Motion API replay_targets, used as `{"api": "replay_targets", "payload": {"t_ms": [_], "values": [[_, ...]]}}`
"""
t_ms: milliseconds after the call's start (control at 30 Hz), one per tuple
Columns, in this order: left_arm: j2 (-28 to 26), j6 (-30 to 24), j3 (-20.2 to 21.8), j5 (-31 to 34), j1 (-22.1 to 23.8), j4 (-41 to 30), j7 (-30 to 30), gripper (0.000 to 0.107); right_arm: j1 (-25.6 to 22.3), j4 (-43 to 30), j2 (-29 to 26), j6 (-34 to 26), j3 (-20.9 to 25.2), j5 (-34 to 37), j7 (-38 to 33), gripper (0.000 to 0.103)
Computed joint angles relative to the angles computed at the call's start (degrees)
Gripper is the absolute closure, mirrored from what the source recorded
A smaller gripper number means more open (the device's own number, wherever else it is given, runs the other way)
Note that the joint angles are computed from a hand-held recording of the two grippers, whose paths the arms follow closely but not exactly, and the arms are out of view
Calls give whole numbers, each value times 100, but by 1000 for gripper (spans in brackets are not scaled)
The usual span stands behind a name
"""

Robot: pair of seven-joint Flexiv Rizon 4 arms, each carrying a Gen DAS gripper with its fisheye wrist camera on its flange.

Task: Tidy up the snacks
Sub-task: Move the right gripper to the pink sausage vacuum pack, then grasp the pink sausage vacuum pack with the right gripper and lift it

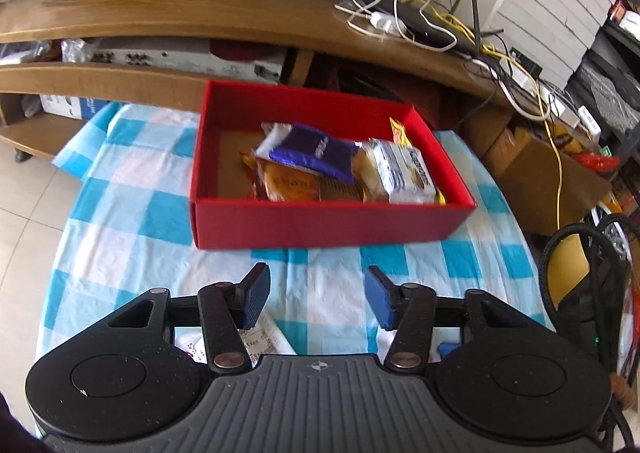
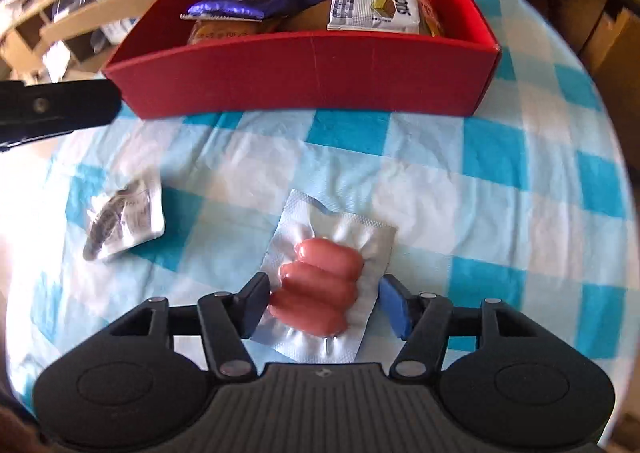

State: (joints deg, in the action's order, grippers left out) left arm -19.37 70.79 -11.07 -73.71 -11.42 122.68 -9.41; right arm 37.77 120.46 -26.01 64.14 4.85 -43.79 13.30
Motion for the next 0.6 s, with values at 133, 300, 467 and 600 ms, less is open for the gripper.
{"api": "replay_targets", "payload": {"t_ms": [133,300,467,600], "values": [[-20,-410,133,353,239,-73,-334,29,16,168,91,170,-25,-241,-80,30],[-246,220,278,1065,169,52,-890,22,-73,461,288,655,-264,-942,308,49],[-364,95,166,2192,432,-9,-854,20,-232,534,172,1301,-273,-1065,224,39],[-663,368,434,3731,310,-217,-622,18,-222,479,3,1473,-210,-876,-199,12]]}}
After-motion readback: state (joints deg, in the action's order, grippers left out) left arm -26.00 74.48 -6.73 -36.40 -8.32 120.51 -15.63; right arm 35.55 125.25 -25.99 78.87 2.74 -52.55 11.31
